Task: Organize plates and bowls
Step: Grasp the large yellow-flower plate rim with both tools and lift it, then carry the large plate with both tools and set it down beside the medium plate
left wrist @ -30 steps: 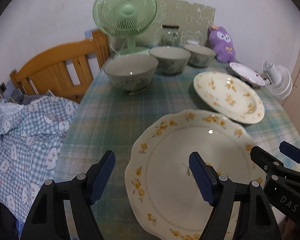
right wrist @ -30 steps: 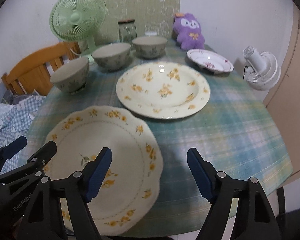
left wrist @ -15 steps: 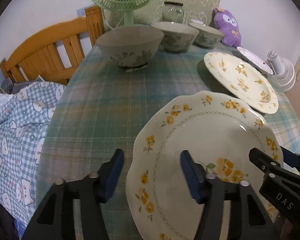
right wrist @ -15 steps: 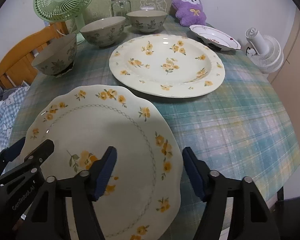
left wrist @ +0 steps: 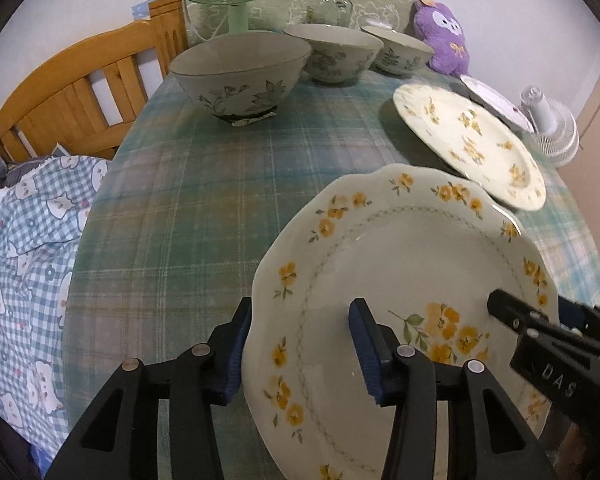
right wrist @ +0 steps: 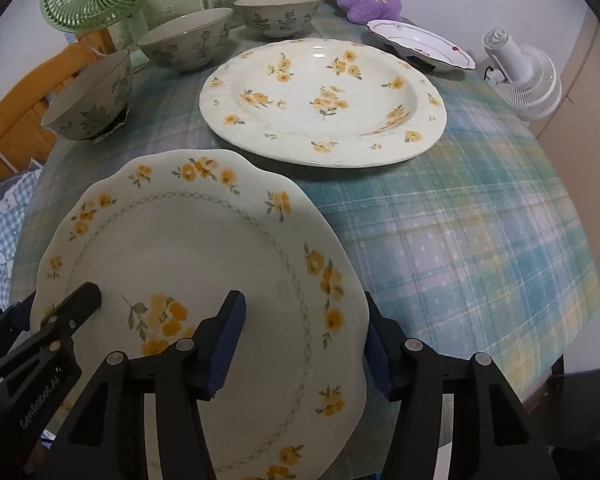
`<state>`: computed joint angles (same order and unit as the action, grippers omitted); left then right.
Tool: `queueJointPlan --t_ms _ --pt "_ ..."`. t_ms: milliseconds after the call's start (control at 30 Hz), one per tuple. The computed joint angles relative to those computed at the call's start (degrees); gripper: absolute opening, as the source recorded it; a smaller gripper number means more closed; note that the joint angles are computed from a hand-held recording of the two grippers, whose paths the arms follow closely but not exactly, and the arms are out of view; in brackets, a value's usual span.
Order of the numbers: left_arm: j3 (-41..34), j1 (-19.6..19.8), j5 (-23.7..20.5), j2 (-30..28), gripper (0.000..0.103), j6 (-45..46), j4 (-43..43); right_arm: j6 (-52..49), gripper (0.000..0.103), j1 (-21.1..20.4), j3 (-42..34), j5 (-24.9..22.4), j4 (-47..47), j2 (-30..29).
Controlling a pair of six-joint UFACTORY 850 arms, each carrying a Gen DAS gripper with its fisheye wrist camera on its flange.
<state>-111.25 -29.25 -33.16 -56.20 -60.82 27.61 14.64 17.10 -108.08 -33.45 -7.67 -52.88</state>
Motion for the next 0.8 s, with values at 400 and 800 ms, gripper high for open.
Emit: queueJointPlan --t_ms 400,800 --pt "-1.28 -1.24 -2.44 1.54 0.047 0.17 -1.12 -0.48 0.059 -0.8 2.32 -0.28 -0.41 4.3" --pt "-14.2 -3.91 -7.88 -4.77 0.047 1.13 -0.67 -3.71 0.059 -4.91 4.31 2.8 1.5 6.69"
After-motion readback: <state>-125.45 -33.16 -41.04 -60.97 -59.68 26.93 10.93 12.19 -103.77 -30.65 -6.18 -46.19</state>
